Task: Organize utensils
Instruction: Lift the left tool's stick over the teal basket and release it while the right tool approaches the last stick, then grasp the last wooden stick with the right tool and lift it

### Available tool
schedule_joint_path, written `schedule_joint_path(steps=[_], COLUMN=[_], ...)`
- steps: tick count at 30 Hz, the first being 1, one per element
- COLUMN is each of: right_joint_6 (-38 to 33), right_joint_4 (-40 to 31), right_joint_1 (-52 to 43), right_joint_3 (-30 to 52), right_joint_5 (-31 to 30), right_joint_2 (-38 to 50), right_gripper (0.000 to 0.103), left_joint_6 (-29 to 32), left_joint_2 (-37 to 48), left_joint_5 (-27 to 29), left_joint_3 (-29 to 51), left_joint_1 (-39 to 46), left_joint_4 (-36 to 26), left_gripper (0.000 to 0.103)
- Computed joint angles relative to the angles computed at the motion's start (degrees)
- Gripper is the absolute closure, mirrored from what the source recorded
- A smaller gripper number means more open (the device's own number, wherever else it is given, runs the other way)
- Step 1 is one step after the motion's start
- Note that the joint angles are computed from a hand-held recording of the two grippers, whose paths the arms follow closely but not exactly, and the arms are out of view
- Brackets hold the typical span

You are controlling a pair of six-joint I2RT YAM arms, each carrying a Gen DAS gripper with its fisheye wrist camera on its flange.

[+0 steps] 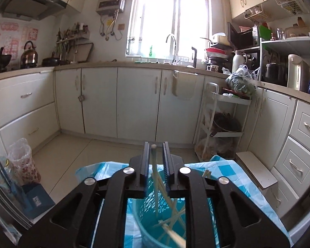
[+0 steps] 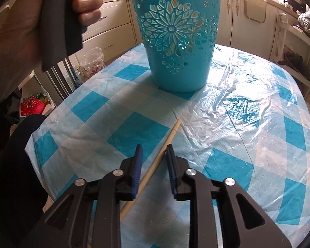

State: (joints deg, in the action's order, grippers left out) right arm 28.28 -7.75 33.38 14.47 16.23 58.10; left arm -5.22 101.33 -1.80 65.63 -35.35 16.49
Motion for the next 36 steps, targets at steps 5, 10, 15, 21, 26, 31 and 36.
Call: schedule_joint_path(steps=[5,10,15,21,26,31,36], right_joint_6=[0.17,-1.02,-1.06,0.46,2.74,3.94,3.6], right_joint_4=[-0.44,-2.17,-3.1,-2.21,-5.35,-6.98,-4.59], right_joint_1=[1.82,2.04,2.66,-1.31,-3.06,-5.24,-7.48], right_joint_3=[1.08,1.09,0.67,-2.35,-4.85,-5.79,-6.38], right_joint_5=[2.95,2.53,3.08,-1.89,-3.09,-4.0,-7.35], right_joint_2=[2.34,1.11,-0.02,-6.96,-19.72,-27.27,-26.62], right_gripper=[0.079,0.088,0.088,0.097,0.097,0.097,0.097], left_joint_6=[-1.61,-1.97,-3.68,-4.58,-5.21,-5.57,-6.01], left_joint_2=[-2.64,-5.09,-6.54,-8.34,-9.47,-11.08,-12.35], left_joint_5=[1.82,3.52,5.89,7.65,8.71,9.22,9.94], left_joint_3=[-3.5,-7.67,-10.11,-13.19,-14.63,-16.49,-18.56], left_joint_1=[1.75,3.3,5.74,6.98,7.49,7.6,7.26], left_joint_4=[-0.66,-0.59,-1.54,-1.43,-1.41,-1.07,-1.16], left_gripper=[0.075,0.062,0.056,0.054,0.051,0.051,0.049])
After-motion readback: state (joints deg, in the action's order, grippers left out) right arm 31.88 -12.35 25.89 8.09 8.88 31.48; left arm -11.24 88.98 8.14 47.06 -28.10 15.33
